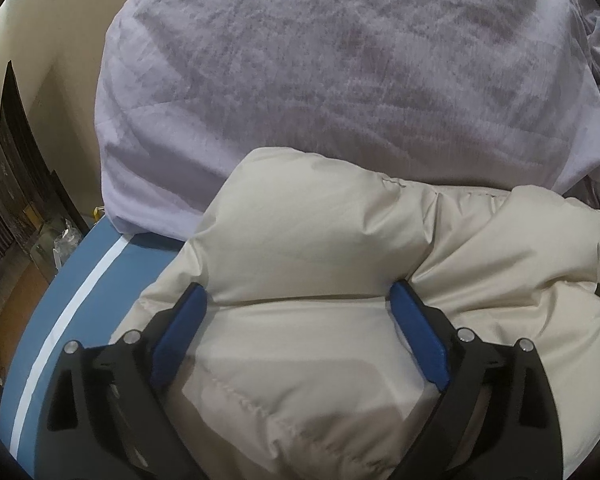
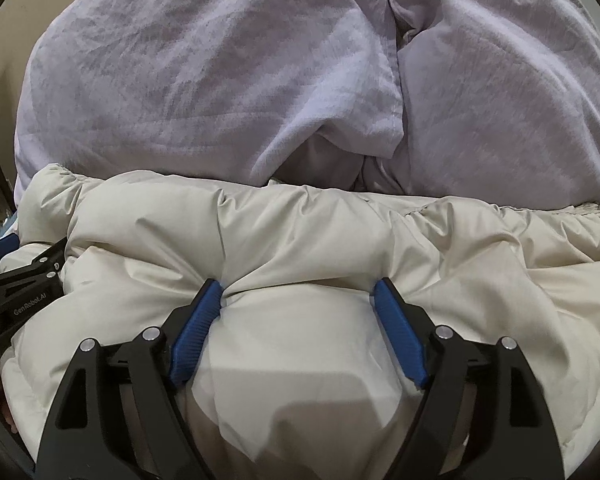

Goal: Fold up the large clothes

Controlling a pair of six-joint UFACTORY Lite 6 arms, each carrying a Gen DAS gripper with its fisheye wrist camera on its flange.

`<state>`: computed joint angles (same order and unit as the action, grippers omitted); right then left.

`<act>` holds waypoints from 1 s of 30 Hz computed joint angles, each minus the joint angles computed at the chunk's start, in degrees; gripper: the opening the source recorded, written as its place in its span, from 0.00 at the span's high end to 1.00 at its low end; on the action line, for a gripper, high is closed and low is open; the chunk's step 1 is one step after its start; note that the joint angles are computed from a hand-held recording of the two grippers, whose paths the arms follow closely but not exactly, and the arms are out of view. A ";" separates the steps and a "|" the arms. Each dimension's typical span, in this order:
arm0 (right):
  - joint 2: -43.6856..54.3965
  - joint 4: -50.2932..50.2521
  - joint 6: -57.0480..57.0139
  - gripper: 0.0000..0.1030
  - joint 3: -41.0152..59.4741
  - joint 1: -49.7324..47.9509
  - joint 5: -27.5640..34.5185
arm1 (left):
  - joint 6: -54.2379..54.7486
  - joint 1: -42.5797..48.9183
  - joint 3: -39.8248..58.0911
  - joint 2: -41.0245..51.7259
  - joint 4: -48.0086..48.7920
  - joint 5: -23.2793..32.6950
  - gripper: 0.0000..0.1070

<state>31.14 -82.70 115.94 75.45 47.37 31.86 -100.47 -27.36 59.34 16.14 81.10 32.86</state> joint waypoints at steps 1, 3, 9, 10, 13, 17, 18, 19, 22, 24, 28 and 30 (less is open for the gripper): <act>-0.07 0.16 -0.02 0.23 -0.01 0.20 0.14 | -0.38 1.10 -0.03 0.35 1.03 -0.83 0.12; 0.02 0.45 -0.01 0.23 0.23 0.52 0.29 | -0.43 1.59 0.16 0.74 1.35 -1.30 0.11; -2.40 -6.06 6.28 0.20 -3.66 -2.19 -4.65 | -0.28 4.18 0.60 1.72 2.37 -3.85 0.08; -4.96 -9.48 9.45 0.20 -6.58 -3.25 -6.66 | -0.59 4.73 0.50 1.84 2.95 -4.21 0.08; -13.99 -16.18 15.34 0.20 -15.61 -4.69 -7.11 | -0.81 5.44 0.39 1.93 3.34 -4.99 0.07; -23.66 -8.36 3.64 0.19 -21.87 -3.95 2.87 | -1.48 6.26 0.16 2.01 4.21 -5.73 0.06; -25.33 -6.92 1.40 0.19 -23.04 -4.36 4.59 | -1.04 5.34 0.22 1.78 3.08 -5.14 0.06; -27.19 -4.99 -1.41 0.19 -24.38 -5.61 6.39 | -1.09 5.48 0.21 1.78 3.17 -5.27 0.06; -31.16 -3.38 -3.37 0.19 -28.85 -11.30 7.02 | -1.23 5.66 0.23 1.85 3.31 -5.44 0.06; -32.10 -3.76 -2.78 0.19 -30.93 -15.23 5.65 | -1.25 5.59 0.22 1.85 3.29 -5.38 0.06; -29.07 -12.30 7.28 0.18 -34.62 -24.76 -2.57 | -1.08 5.50 0.34 1.90 3.07 -5.30 0.06; -27.82 -18.51 13.74 0.15 -36.37 -26.27 -3.04 | -1.08 5.64 0.36 1.96 3.16 -5.40 0.06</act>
<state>3.32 -101.21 129.68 39.08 21.10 28.82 -101.55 -21.72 59.70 18.10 84.26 27.46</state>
